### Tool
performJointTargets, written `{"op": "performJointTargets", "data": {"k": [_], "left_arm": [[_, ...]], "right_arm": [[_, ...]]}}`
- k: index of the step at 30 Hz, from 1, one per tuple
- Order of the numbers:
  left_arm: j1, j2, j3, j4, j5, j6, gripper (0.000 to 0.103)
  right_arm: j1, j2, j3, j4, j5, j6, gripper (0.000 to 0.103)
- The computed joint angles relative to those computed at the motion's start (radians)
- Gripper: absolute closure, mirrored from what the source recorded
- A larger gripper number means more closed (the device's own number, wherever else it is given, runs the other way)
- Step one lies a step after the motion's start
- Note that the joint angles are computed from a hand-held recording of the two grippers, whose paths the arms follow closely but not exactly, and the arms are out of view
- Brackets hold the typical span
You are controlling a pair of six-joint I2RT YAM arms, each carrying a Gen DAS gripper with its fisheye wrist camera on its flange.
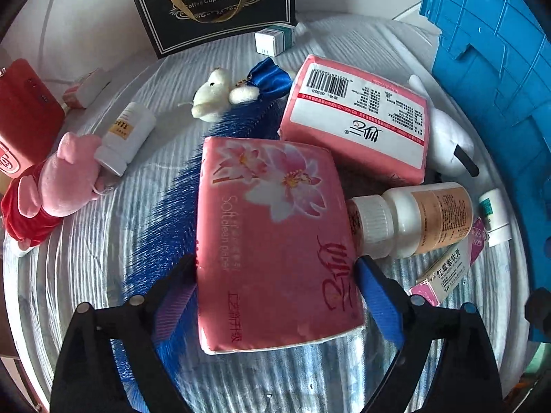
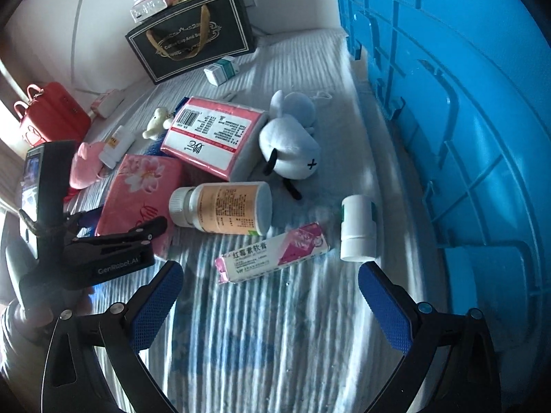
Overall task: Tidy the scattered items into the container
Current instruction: 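Grasp the pink tissue pack with the left tool while the right tool grasps a white bottle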
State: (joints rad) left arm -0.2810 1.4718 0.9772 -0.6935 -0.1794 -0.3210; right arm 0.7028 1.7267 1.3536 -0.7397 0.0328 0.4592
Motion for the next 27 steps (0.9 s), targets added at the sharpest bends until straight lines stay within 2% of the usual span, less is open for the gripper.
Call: {"op": "performJointTargets", "data": {"k": [5,7,8,9,14,16,17,18,21,25,27], "left_arm": [[0.038,-0.156,-0.126,-0.013,0.013,-0.013,0.014],[0.057,-0.215,-0.173,-0.015,0.011,-0.011,0.014],[0.065,-0.236,-0.190,-0.015,0.009,-0.011,0.014],[0.070,-0.252,-0.202,-0.014,0.010,-0.010,0.014],[0.074,-0.272,-0.226,0.002,0.003,-0.015,0.014],[0.063,-0.274,-0.229,0.005,-0.011,-0.018,0.014],[0.061,-0.273,-0.228,0.004,-0.014,-0.018,0.014],[0.061,-0.271,-0.227,0.004,-0.013,-0.018,0.014],[0.052,-0.263,-0.223,0.005,-0.005,-0.025,0.014],[0.018,-0.255,-0.226,0.017,0.012,-0.036,0.015],[0.001,-0.248,-0.229,0.033,0.013,-0.045,0.015]], "right_arm": [[0.002,0.059,-0.012,0.021,0.031,0.013,0.001],[-0.005,0.059,-0.032,0.035,0.064,0.033,0.011],[-0.009,0.062,-0.038,0.043,0.084,0.037,0.023],[-0.012,0.069,-0.043,0.051,0.104,0.042,0.030],[-0.012,0.118,-0.091,0.145,0.275,0.097,0.032],[-0.021,0.116,-0.121,0.206,0.289,0.106,0.033],[-0.023,0.120,-0.116,0.209,0.296,0.101,0.039],[-0.024,0.123,-0.109,0.210,0.294,0.092,0.049],[-0.039,0.111,-0.113,0.216,0.216,0.089,0.064],[-0.047,0.068,-0.165,0.222,0.098,0.105,0.067],[-0.034,0.057,-0.169,0.200,0.093,0.090,0.067]]}}
